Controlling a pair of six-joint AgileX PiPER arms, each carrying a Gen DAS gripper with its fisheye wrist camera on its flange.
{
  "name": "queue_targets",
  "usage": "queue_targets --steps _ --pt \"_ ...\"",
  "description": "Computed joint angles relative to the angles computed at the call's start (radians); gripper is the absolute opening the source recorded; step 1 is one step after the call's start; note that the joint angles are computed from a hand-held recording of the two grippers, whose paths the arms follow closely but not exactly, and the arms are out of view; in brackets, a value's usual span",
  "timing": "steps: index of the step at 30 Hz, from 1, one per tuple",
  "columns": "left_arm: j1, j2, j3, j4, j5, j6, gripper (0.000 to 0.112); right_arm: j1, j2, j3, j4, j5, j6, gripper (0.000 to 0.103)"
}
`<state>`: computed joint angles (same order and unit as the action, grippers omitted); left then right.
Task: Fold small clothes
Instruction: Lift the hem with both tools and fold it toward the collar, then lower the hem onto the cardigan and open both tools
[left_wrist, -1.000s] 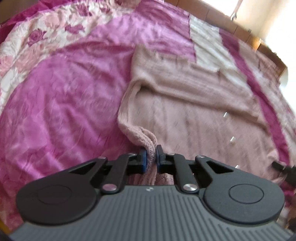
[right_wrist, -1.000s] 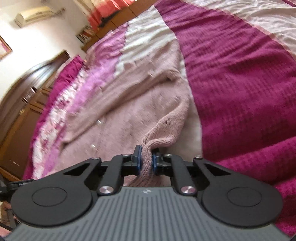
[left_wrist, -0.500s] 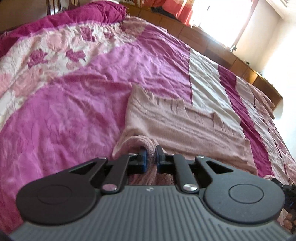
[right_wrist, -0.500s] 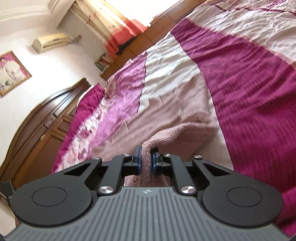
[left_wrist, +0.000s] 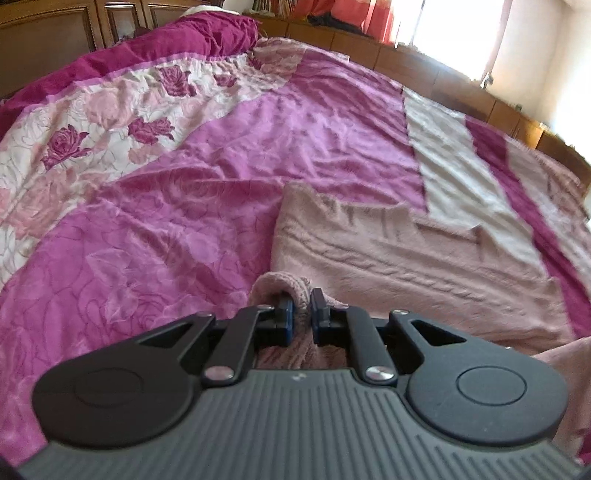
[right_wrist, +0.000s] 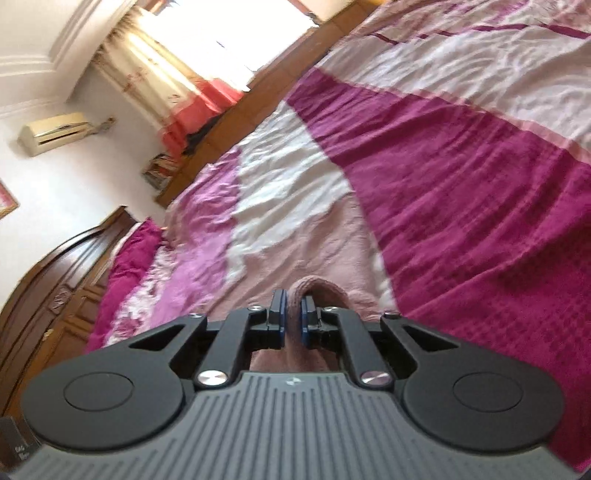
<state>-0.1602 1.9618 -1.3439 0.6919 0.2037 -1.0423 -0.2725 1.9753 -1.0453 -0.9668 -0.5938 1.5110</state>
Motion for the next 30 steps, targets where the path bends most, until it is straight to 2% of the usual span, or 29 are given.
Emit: queue_targets --steps 3,5,9,14,18,21,23,24,30 --pt "-0.007 0.05 -0.042 -0.012 0.036 0.028 0.012 0.021 0.027 -0.031 -0.006 0.061 -0.019 0.008" --pt "-0.012 0.06 -0.042 0.059 0.04 -0.036 0.014 0.032 0.034 -0.036 0.006 0.098 -0.033 0.008" --pt "-0.022 0.067 -0.05 0.082 0.059 -0.034 0.017 0.04 0.062 -0.054 0.003 0.129 -0.04 0.008" --pt "-0.03 0.037 -0.031 0.028 0.084 0.044 0.033 0.063 0.055 -0.061 0.008 0.174 -0.074 0.011" --pt "-0.033 0.001 0.001 -0.028 0.109 0.116 0.034 0.058 0.02 -0.047 -0.068 0.178 -0.001 0.024" --pt "-0.037 -0.028 0.026 -0.037 0.144 0.128 0.035 0.063 -0.032 -0.019 -0.13 0.221 0.038 0.034" --pt "-0.026 -0.055 0.058 -0.091 0.134 0.171 0.035 0.062 -0.074 0.014 -0.146 0.239 0.037 0.049" --pt "-0.018 -0.069 0.075 -0.133 0.123 0.202 0.035 0.061 -0.095 0.03 -0.164 0.246 0.048 0.053" --pt "0.011 -0.109 0.141 -0.318 0.087 0.368 0.036 0.007 -0.165 0.099 -0.388 0.156 0.224 0.063"
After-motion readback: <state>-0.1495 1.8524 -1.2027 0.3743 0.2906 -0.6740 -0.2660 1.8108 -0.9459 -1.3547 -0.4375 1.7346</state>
